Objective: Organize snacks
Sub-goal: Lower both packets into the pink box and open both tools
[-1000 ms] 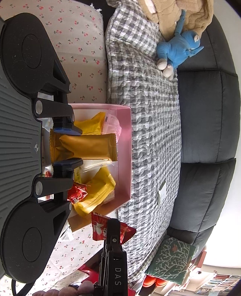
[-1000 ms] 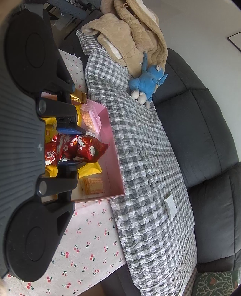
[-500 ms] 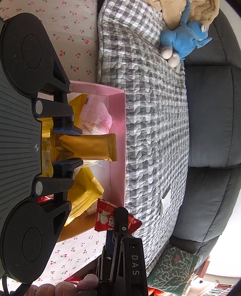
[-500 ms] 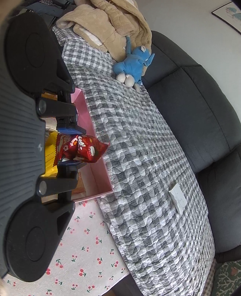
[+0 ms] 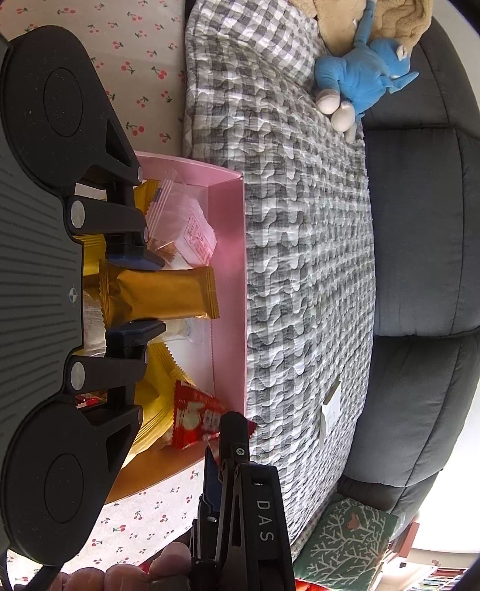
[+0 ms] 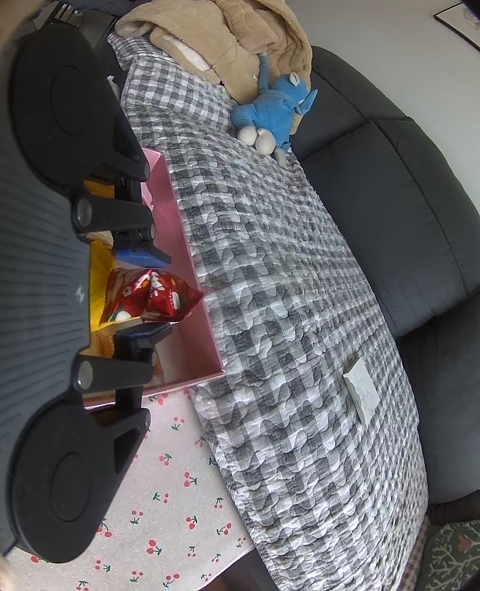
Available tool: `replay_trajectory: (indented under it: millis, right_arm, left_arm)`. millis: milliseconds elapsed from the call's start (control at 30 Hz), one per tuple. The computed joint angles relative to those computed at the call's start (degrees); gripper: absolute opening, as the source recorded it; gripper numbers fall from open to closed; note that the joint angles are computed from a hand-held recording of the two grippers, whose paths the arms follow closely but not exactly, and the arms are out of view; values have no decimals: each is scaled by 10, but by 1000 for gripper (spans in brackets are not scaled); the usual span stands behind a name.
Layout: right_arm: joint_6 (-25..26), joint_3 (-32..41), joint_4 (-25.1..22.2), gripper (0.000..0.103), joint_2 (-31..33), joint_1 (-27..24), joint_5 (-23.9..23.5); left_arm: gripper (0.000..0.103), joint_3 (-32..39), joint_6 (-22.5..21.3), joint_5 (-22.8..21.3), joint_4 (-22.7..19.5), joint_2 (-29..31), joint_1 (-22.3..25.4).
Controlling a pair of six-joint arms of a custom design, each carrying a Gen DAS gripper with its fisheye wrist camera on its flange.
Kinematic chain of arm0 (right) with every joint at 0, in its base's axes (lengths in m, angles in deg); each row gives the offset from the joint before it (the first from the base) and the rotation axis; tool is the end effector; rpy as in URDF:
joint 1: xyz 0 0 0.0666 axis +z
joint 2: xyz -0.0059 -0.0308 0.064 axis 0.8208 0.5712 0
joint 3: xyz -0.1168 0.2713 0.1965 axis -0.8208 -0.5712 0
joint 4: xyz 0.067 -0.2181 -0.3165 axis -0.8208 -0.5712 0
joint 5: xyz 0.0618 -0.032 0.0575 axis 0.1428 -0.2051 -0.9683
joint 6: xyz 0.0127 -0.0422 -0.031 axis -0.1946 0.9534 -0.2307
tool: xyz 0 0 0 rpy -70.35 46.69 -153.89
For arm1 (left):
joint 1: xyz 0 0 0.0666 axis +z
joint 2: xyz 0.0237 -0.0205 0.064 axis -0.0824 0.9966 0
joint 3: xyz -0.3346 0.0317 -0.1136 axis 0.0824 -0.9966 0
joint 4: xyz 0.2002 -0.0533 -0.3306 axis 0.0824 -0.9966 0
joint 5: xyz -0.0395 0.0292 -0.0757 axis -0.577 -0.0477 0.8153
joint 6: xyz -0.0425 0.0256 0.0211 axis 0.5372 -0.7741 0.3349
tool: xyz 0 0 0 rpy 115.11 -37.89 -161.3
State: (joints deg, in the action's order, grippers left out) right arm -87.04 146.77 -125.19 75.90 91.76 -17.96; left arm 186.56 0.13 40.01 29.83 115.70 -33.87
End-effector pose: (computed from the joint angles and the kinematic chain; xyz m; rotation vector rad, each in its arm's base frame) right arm 0.4806 0.3527 0.4905 0.1094 2.3355 0.6014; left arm 0.4559 -0.2445 0.4786 0.0709 2.3092 -0.1325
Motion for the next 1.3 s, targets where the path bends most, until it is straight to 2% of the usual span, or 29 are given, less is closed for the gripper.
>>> replay_trajectory:
  millis: [33,100,133,200,400,900,1300]
  right_arm:
    - [-1,-1,1,45,-2,0,1]
    - [-2,-5,3,56,-8,-1,3]
    - [-1,-6,3,58,-9,-1,3]
    - [2,-8,3,65,-13,0,6]
    - [14,-17,-2,76,-28,5,11]
    - [23,-51,-28,93,-84,28,23]
    - [40,-83,-46,99,-125,56,41]
  left_arm:
    - [32,0,0,3,0,-1,0]
    - [38,1,-3,10,-1,-2,0]
    - [40,1,-5,9,0,-3,-1]
    - [53,-1,-9,6,3,-6,-3]
    - [68,-3,-23,3,-2,-16,-12]
    - [88,-30,-38,3,-34,-74,-37]
    - [96,-73,-35,4,-59,-132,-61]
